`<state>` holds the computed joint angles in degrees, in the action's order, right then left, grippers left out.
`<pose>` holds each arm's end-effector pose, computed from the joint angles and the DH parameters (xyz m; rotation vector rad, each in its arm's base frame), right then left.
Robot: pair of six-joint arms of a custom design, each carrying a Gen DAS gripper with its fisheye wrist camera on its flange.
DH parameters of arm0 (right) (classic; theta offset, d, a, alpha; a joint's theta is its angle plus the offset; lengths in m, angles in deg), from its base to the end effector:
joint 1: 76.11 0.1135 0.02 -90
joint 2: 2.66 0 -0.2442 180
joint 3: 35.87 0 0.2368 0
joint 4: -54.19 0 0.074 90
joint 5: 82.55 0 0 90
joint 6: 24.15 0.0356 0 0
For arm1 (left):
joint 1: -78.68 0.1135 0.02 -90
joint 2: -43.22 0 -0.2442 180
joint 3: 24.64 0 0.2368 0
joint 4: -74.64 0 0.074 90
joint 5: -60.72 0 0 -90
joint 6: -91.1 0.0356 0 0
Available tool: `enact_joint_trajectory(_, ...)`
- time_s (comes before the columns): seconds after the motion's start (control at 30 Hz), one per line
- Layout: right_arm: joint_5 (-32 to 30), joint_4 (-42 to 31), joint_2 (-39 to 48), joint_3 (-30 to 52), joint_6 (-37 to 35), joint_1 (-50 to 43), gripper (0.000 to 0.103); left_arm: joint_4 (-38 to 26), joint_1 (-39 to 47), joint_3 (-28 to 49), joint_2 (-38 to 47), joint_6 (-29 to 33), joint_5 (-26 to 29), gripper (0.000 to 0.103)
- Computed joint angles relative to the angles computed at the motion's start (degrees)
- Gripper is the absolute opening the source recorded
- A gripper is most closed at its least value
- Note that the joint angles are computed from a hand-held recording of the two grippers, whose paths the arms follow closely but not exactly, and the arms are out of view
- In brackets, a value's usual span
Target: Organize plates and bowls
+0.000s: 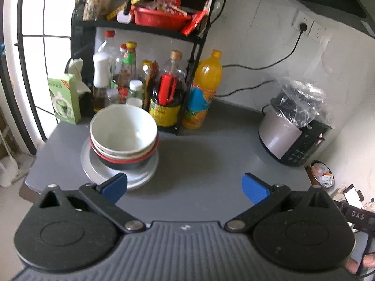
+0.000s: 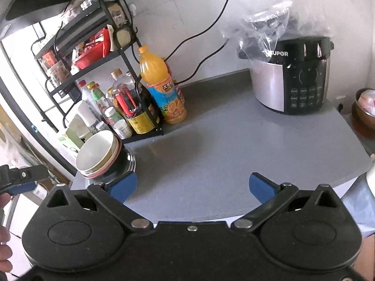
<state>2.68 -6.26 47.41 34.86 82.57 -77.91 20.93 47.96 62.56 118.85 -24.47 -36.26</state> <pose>0.1690 -0.0023 0.3142 0.3219 2.2500 0.2321 0.2364 -0.1355 0.3242 0.0416 2.3267 -0.3618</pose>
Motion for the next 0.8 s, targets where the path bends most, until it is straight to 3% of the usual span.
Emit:
enact_joint_trajectory(0.13,8.64,-1.52,0.08,2.42,4.68,8.57,0.103,0.49,3.28,-0.75,-1.99,1.45,4.53,0.103)
enact_joint_trajectory(0.5,28.95,-4.59,5.45,8.77,15.69,30.35,0.103,-1.05,6.02,-2.28,-5.85,9.61,2.42,0.103)
enact_joint_trajectory(0.8,32.53,-6.20,7.86,10.01,17.26,37.74,0.103,-2.99,5.62,-4.68,-9.87,12.07,-1.01,0.103)
